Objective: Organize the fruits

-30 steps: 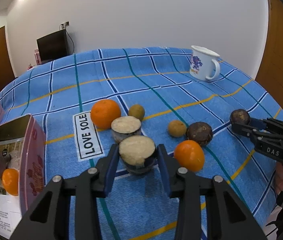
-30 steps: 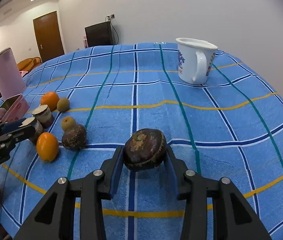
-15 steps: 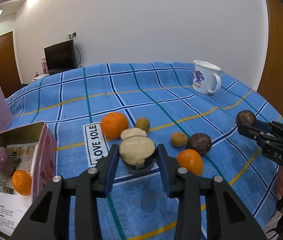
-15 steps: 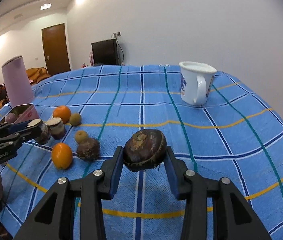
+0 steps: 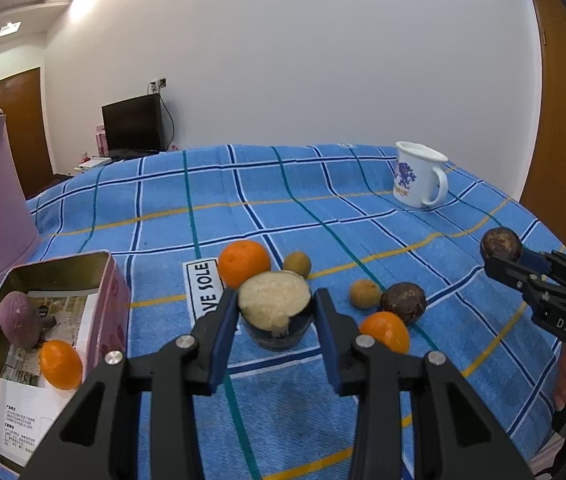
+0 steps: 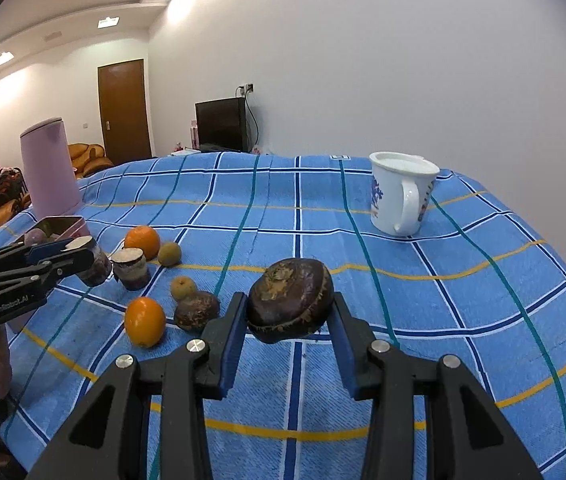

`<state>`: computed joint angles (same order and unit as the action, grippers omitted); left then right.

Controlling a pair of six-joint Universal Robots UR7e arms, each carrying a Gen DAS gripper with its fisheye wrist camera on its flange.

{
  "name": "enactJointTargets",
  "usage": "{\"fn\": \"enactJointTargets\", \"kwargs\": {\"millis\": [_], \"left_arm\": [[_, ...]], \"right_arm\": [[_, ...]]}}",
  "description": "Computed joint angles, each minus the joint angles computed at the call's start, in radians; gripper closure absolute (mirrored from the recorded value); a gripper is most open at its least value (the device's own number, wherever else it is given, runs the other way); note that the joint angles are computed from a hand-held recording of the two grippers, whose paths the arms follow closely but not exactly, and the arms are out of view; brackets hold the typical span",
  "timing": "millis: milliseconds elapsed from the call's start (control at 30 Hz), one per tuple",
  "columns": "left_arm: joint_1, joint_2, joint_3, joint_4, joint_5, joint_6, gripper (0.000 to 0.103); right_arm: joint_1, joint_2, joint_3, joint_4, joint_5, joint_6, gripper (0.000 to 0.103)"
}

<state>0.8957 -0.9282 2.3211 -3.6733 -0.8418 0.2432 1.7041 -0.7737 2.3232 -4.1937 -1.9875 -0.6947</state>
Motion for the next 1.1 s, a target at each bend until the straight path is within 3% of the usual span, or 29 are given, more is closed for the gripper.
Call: {"fn": "enactJointTargets", "kwargs": {"millis": [733,933,1100], "left_arm": [[-0.022,0.020,0.027,-0.129,0.022,0.047,0.063],[-0.017,0.016,0.024,-0.117,0.013,0.050,0.063],[-0.014,0.012,0.020,-0.096,0.008,0.043,0.063]], "right_arm": [[0.003,0.022,0.019,-0.115,0.069,-0.043,0.063],[0.003,0.005,0.008,-0.041,0.037,-0.012,0.063],[0.003,-0.012,-0.008,0.103,0.010,0.015,0.063]]}}
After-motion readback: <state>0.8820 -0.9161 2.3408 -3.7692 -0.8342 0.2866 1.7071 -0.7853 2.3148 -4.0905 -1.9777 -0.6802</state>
